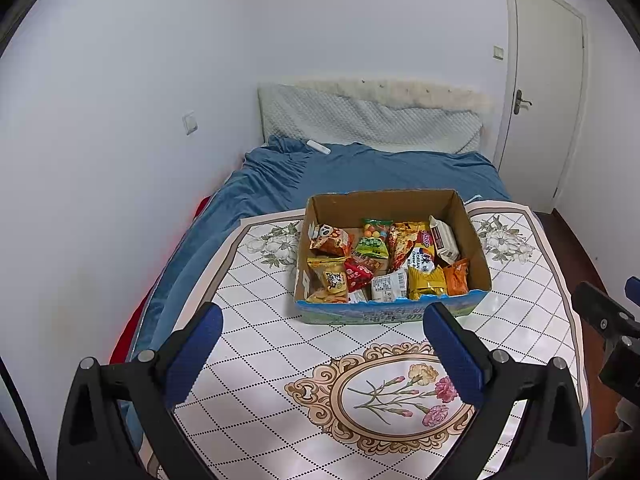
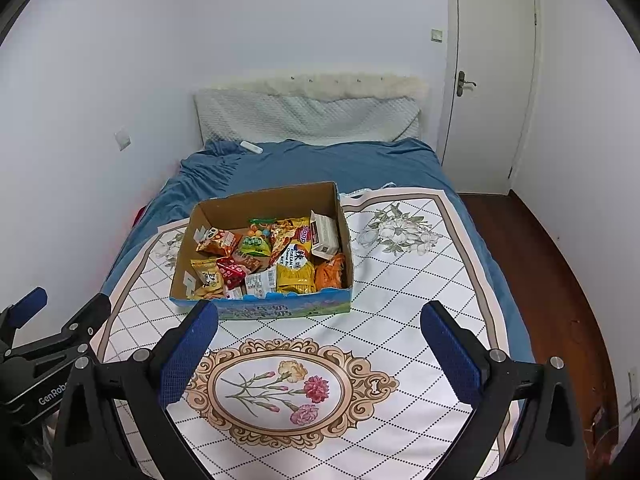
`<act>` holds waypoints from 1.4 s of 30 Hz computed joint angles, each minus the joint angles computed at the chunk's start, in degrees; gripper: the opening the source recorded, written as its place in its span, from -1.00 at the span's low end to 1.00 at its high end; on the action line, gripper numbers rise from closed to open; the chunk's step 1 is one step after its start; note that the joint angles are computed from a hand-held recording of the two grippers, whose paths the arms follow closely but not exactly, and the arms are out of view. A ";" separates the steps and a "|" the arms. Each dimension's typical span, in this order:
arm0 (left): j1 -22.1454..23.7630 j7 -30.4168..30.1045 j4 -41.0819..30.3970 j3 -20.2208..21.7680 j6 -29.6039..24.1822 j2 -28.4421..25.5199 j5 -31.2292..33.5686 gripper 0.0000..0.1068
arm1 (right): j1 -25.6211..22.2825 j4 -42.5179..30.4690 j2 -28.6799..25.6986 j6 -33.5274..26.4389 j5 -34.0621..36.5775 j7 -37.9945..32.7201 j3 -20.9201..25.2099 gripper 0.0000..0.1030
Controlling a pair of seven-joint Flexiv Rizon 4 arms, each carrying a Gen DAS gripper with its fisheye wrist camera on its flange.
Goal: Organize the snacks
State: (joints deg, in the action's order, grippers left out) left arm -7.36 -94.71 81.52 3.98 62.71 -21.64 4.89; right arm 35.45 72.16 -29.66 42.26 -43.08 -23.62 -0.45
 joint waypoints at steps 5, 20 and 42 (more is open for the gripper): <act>-0.01 -0.10 -0.10 -0.06 -0.09 0.01 -0.02 0.92 | 0.07 -0.07 0.00 -0.18 -0.01 -0.02 -0.03 1.00; -0.44 -1.10 -0.64 -0.05 -1.20 0.59 0.57 0.92 | 0.05 -0.04 -0.25 0.81 -0.61 0.68 -0.32 1.00; -0.48 -1.70 0.05 -0.21 0.20 0.69 0.49 0.92 | 0.14 1.27 0.60 -0.24 -1.73 2.90 -0.22 1.00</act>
